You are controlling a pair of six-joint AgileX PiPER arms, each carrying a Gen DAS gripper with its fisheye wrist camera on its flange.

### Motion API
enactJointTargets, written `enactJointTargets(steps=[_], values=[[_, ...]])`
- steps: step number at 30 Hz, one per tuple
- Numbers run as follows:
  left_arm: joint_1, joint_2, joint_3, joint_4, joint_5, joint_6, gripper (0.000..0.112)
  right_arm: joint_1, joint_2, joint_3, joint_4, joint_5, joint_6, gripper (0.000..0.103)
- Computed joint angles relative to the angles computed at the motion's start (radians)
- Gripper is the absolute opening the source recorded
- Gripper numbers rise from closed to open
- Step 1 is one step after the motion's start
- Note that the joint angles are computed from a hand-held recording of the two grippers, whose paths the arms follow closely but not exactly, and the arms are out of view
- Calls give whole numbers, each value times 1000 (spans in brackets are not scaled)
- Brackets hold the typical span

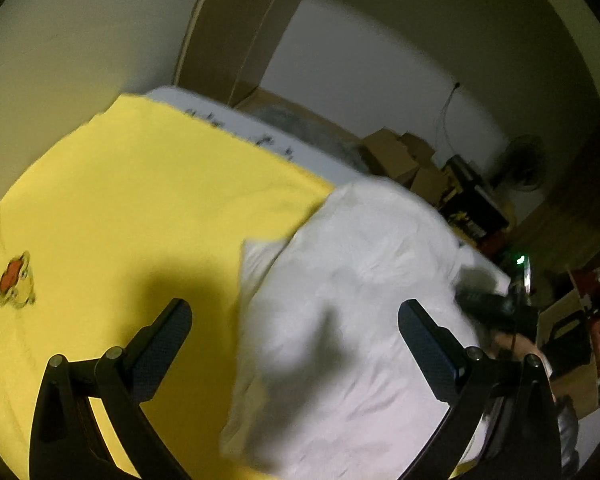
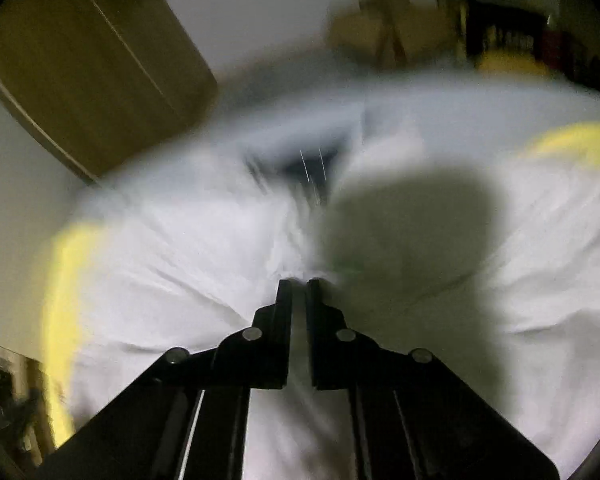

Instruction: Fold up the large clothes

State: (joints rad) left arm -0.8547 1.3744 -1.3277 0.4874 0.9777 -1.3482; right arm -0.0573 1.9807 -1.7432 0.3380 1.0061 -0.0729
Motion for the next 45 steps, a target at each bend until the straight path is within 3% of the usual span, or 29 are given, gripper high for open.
enactJointTargets(steps=[3, 5, 8, 10, 11, 13, 16, 19, 22, 23, 26, 28, 30, 31, 34, 37, 41, 45], values=[[24, -63, 100, -52, -33, -3, 103, 13, -36, 23, -46, 22, 34, 2], [50, -108, 170, -93, -68, -6, 103, 11, -193, 205, -58, -90, 28, 2], [101, -158, 259, -157, -152, -3, 103, 2, -430, 495, -33, -188, -15, 3], [108, -157, 272, -168, -166, -11, 103, 22, -448, 602, -26, -228, -40, 2], [110, -155, 274, -171, -164, -13, 103, 42, -450, 647, -57, -293, -39, 2], [107, -153, 266, -177, -172, -8, 103, 77, -426, 660, -112, -349, -26, 1], [50, -195, 284, -145, -163, -38, 103, 40, -496, 668, -33, -264, -63, 2], [47, -219, 295, -184, -169, -18, 103, 40, -621, 818, -3, -274, -122, 2], [81, -210, 296, -271, -179, 27, 103, 93, -584, 918, -37, -435, -143, 0], [75, -217, 303, -282, -185, 20, 103, 92, -575, 914, -36, -436, -128, 0], [61, -264, 329, -352, -204, 66, 103, 75, -632, 877, -40, -300, -67, 1], [110, -290, 369, -541, -257, 222, 103, 85, -689, 937, -14, -328, -127, 4], [161, -291, 411, -723, -306, 364, 103, 112, -628, 998, 3, -428, -214, 4], [175, -293, 425, -764, -310, 391, 103, 92, -623, 1004, 62, -434, -279, 3], [173, -305, 477, -798, -377, 401, 103, -30, -635, 971, 252, -289, -419, 6], [220, -298, 546, -1023, -466, 575, 103, -72, -756, 1026, 314, -297, -523, 7], [208, -248, 566, -1061, -528, 582, 103, -133, -844, 1069, 391, -213, -630, 12], [196, -214, 584, -1170, -624, 676, 103, -113, -858, 1065, 403, -227, -636, 25]])
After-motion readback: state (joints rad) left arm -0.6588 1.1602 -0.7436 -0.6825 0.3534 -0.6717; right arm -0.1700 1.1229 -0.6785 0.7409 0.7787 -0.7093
